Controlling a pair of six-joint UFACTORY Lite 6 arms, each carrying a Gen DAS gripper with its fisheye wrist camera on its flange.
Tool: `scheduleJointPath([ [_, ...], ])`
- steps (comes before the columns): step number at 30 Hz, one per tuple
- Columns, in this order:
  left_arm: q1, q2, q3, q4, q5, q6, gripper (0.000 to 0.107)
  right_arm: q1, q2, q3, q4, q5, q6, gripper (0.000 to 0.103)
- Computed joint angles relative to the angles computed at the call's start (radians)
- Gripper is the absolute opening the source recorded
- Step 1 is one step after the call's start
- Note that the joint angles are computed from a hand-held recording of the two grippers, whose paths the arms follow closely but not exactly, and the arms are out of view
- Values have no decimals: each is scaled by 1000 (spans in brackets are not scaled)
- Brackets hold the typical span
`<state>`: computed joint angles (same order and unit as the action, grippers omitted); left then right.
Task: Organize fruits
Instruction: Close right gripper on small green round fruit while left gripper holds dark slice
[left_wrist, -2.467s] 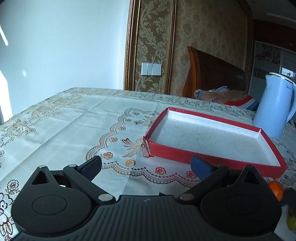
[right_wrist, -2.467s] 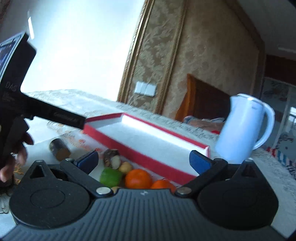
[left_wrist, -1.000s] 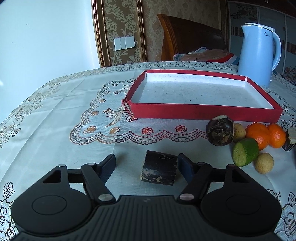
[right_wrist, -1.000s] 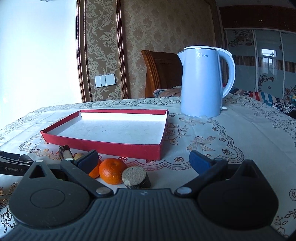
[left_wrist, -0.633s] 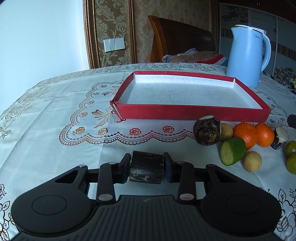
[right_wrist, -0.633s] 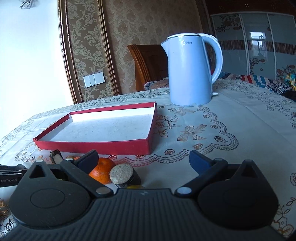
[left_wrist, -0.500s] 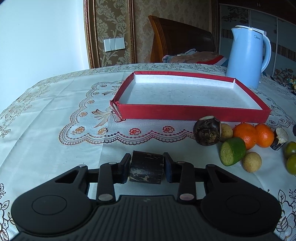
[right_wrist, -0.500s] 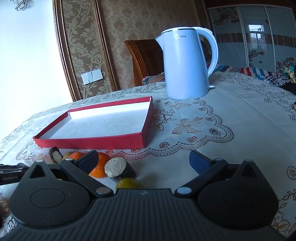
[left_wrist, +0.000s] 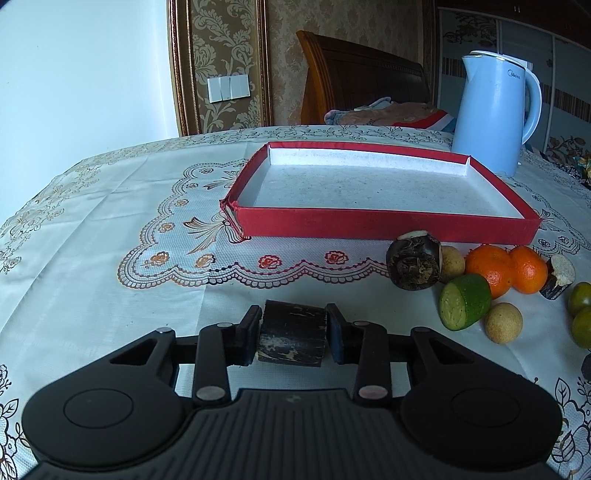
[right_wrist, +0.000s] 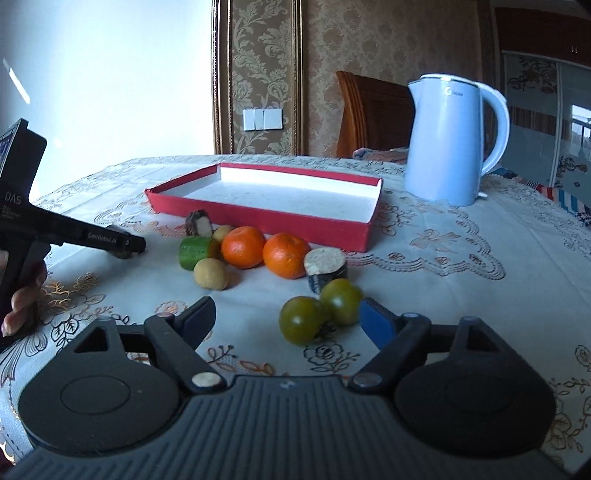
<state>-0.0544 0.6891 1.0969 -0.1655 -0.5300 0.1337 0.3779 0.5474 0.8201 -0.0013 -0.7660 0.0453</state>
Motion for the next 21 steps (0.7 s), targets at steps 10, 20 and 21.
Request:
scheduleJointPath([
  [10, -1, 2, 2, 0, 0, -3, 36, 25, 59, 131, 97, 166, -56, 72],
  [20, 0, 4, 3, 4, -1, -9, 36, 25, 90, 193, 96, 238, -76, 57],
  [21, 1, 4, 3, 5, -1, -10, 36, 25, 91, 196, 92, 239, -74, 51],
])
